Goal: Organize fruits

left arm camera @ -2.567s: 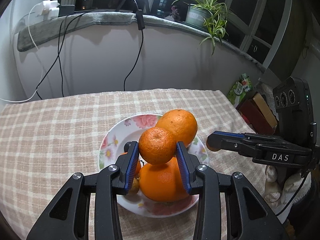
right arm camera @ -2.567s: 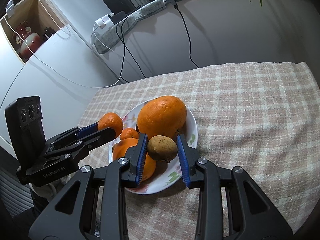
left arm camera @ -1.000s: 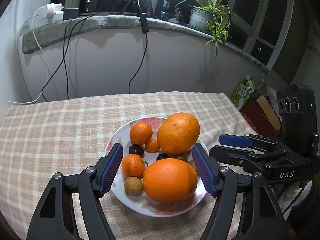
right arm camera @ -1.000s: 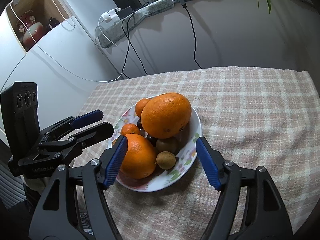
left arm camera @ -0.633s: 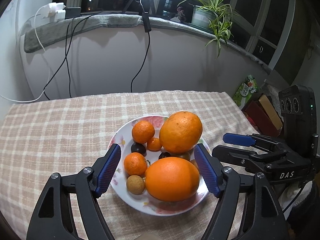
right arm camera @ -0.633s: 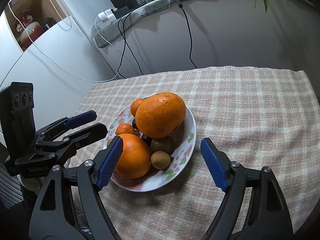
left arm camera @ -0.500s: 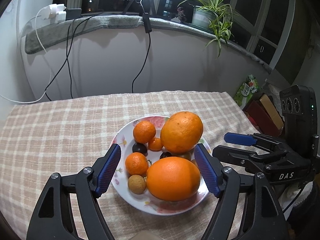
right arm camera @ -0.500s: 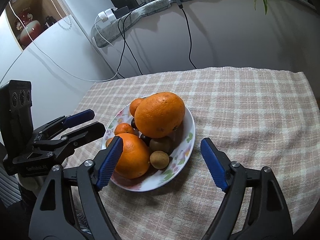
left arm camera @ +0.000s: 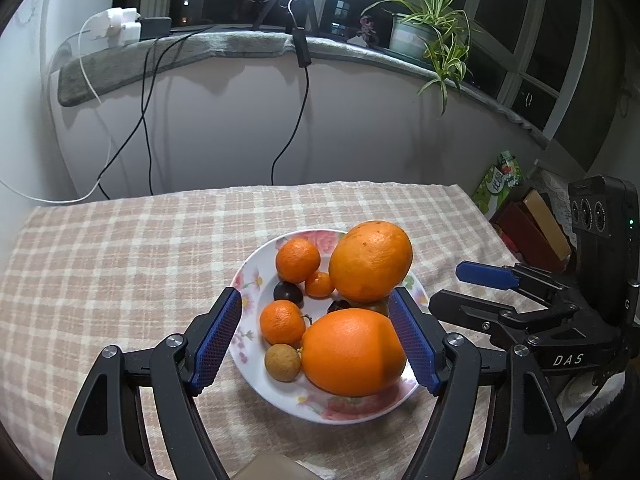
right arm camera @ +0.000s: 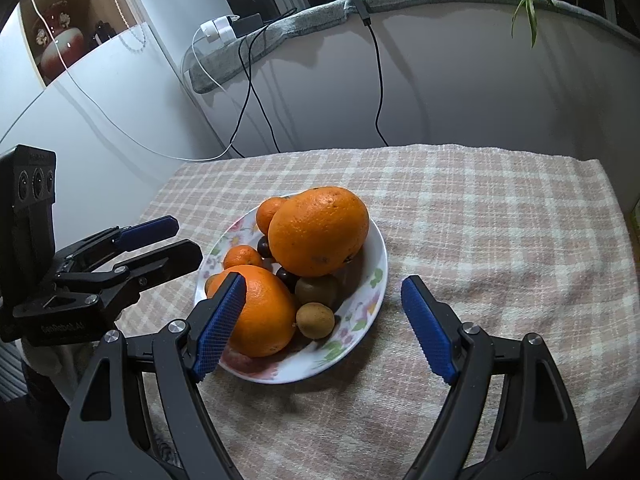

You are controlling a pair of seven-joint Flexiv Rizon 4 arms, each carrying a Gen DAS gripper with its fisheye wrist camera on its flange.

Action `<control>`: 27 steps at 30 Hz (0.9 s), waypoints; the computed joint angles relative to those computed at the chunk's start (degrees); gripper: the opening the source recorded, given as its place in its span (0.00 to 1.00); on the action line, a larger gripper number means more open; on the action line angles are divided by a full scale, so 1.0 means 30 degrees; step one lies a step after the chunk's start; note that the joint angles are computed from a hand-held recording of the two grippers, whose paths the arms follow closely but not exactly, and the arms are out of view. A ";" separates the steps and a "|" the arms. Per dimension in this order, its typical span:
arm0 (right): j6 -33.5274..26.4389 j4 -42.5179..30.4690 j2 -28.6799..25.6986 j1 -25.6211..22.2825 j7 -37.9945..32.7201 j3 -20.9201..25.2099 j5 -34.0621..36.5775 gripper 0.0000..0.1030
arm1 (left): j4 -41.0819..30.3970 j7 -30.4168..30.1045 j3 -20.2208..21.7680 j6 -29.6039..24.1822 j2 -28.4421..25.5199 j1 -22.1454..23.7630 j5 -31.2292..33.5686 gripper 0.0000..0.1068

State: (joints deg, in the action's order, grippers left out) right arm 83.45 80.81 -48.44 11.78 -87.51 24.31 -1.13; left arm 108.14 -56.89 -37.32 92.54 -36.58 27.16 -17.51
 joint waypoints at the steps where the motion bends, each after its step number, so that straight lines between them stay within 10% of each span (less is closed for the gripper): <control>1: 0.0117 0.0083 0.0070 0.0140 0.0064 -0.0218 -0.0036 0.80 | 0.0020 -0.0016 0.0008 0.0023 0.0011 0.0003 0.0005 0.71; 27: 0.4219 0.3359 0.1727 0.3834 0.5799 -0.6426 -0.3490 0.80 | 0.1140 -0.2077 0.0288 0.1501 0.0713 0.0335 0.1997 0.71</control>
